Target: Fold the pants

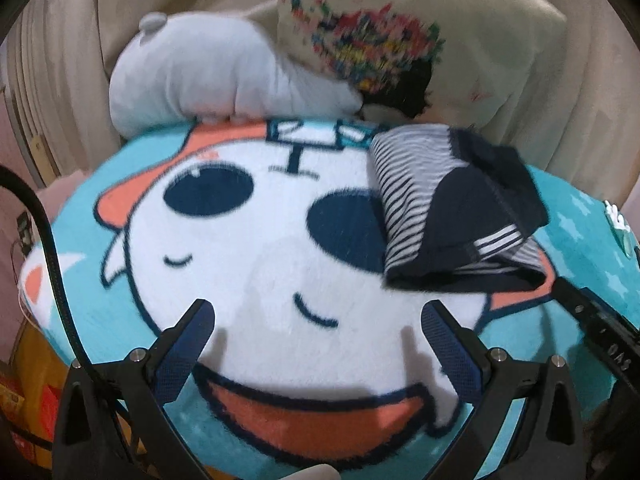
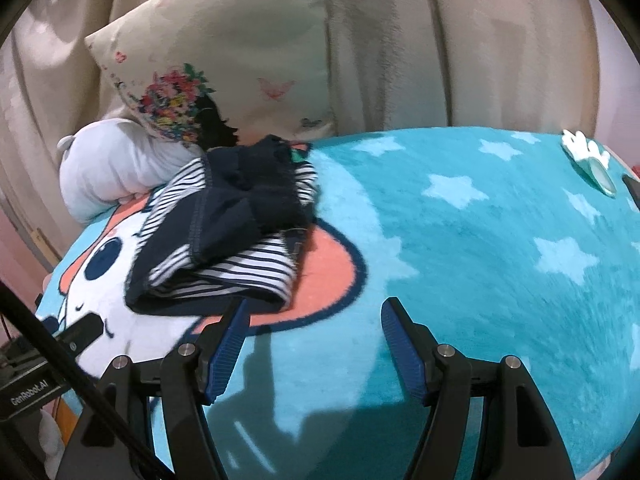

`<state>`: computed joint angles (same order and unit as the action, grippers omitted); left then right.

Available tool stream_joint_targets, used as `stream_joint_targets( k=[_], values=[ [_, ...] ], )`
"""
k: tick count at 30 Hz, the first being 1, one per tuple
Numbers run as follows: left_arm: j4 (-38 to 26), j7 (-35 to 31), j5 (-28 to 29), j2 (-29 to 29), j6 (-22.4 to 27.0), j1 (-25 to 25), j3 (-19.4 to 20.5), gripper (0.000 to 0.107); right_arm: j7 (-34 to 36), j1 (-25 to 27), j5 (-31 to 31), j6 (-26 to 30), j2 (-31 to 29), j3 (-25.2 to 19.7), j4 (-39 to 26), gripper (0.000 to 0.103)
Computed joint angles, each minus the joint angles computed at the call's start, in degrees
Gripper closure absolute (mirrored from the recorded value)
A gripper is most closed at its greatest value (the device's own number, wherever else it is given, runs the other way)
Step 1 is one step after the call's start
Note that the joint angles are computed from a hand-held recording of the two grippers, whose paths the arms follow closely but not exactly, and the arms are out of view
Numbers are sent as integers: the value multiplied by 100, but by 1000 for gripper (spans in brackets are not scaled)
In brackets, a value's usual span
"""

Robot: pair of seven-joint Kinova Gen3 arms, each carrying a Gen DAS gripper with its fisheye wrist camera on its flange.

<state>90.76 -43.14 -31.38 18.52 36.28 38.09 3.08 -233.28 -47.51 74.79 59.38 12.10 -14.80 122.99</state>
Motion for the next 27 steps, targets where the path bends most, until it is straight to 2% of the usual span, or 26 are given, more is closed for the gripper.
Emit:
stream_joint_targets(
  k=[6, 8, 15, 22, 27],
  values=[
    [-17, -128, 409, 203, 6, -254, 58, 5, -706, 2, 478, 46, 12, -28, 372, 31],
    [122, 7, 288, 162, -172, -125, -118, 5, -716, 28, 505, 38, -1, -59, 386, 30],
    [423, -32, 95, 60, -532, -93, -155, 5, -1026, 188, 613, -192, -84, -79, 470, 29],
    [601, -407, 414, -78, -681, -304, -17, 5, -615, 157, 303, -66, 24, -55, 224, 29],
    [607, -351, 391, -77, -646, -233, -73, 5, -877, 163, 537, -185, -30, -34, 365, 26]
  ],
)
